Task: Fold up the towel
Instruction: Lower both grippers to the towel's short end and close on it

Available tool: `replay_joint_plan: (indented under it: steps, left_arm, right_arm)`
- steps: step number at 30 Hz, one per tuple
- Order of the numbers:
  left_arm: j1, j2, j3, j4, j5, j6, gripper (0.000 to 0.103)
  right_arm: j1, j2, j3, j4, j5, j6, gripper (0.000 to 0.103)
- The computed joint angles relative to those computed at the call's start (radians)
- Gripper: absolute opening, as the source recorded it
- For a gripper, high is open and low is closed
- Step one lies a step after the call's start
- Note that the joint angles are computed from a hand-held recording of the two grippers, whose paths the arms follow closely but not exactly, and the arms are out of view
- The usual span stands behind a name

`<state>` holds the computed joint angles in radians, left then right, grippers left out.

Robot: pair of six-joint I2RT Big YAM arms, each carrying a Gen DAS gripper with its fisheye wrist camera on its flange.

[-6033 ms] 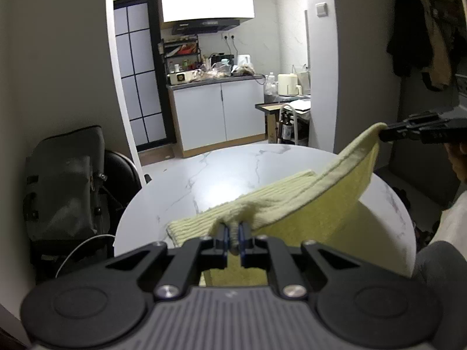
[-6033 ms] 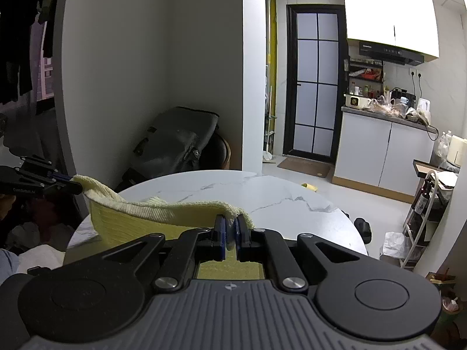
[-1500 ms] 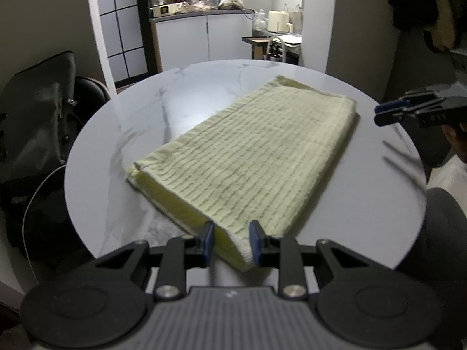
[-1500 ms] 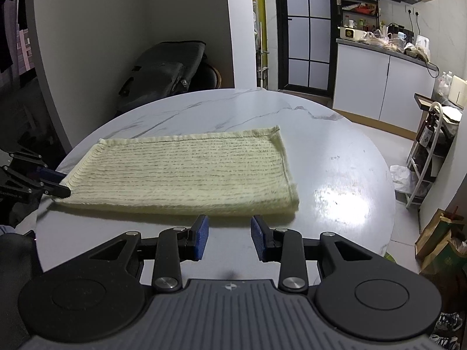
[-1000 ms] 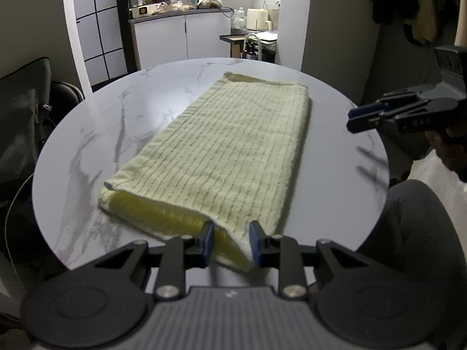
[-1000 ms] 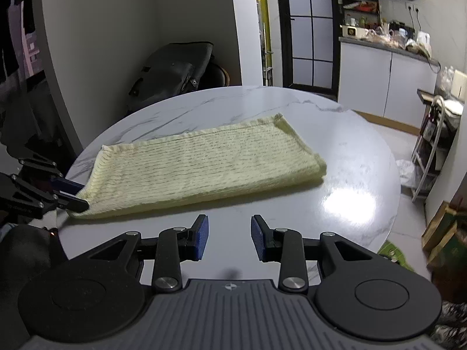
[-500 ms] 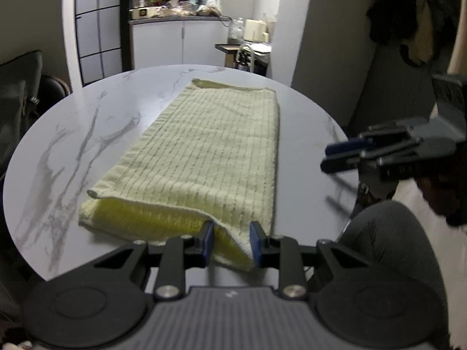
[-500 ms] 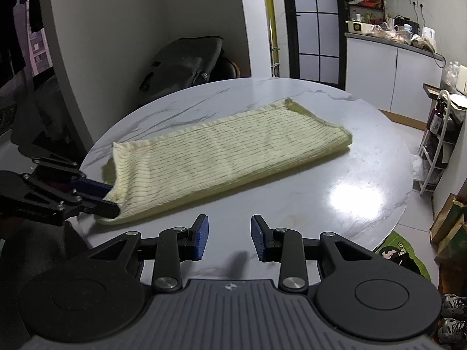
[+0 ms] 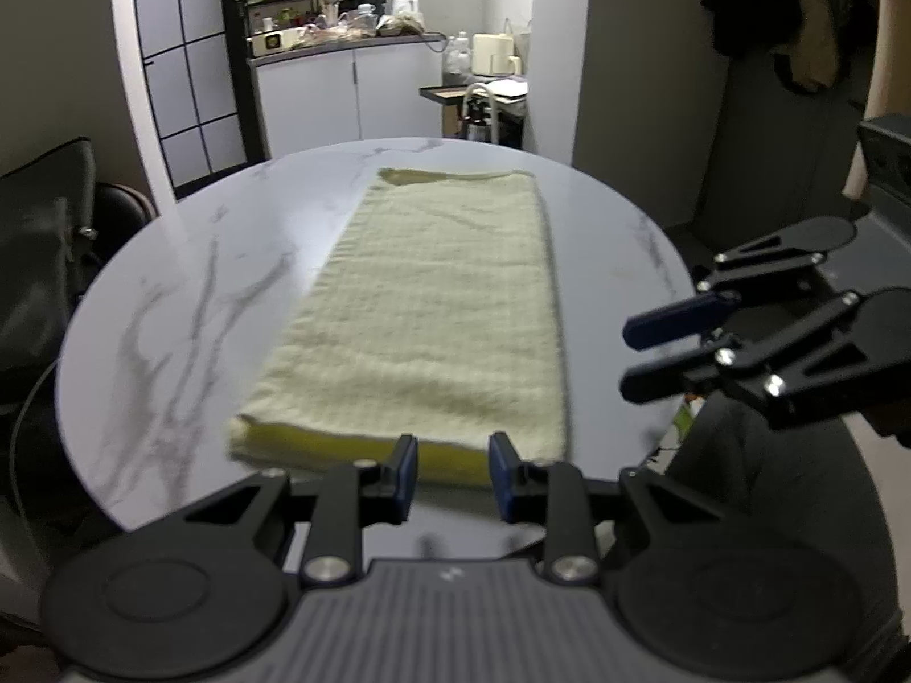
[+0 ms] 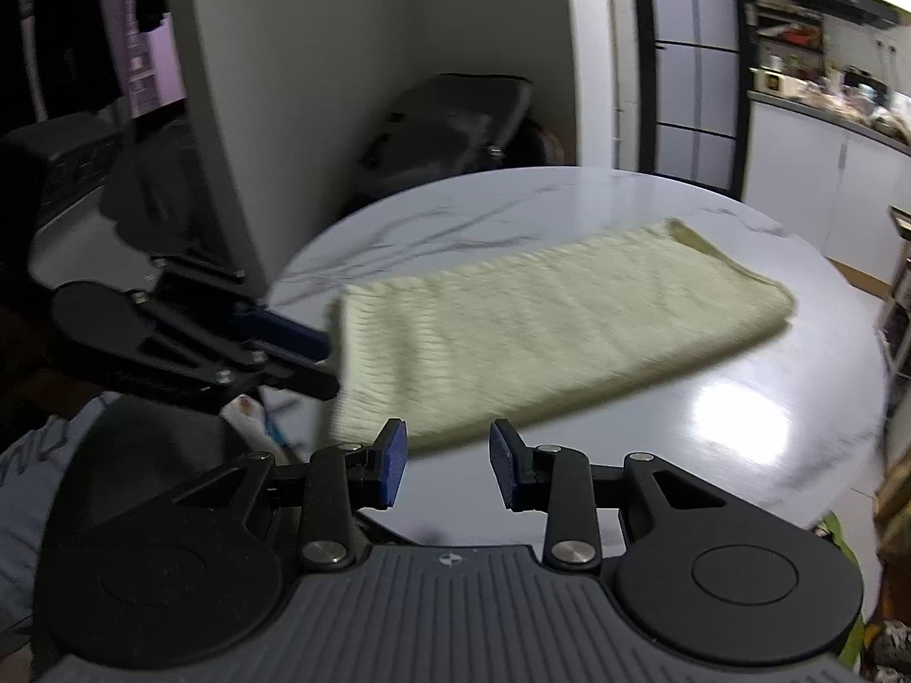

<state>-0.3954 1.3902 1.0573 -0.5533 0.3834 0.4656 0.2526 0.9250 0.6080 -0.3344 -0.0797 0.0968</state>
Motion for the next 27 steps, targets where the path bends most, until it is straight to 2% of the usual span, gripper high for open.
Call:
replay_joint_plan:
  steps: [12, 21, 27]
  left_arm:
    - [0.073, 0.045, 0.040, 0.011, -0.004, -0.029, 0.029]
    - [0.066, 0.140, 0.147, 0.008, -0.086, -0.087, 0.029]
    - [0.070, 0.182, 0.184, -0.018, -0.086, -0.097, 0.030]
  right_arm:
    - [0.083, 0.073, 0.031, 0.011, 0.034, 0.028, 0.036]
    - [0.102, 0.107, 0.034, 0.018, 0.066, 0.041, 0.036]
    - [0.096, 0.098, 0.025, 0.028, 0.056, 0.062, 0.036]
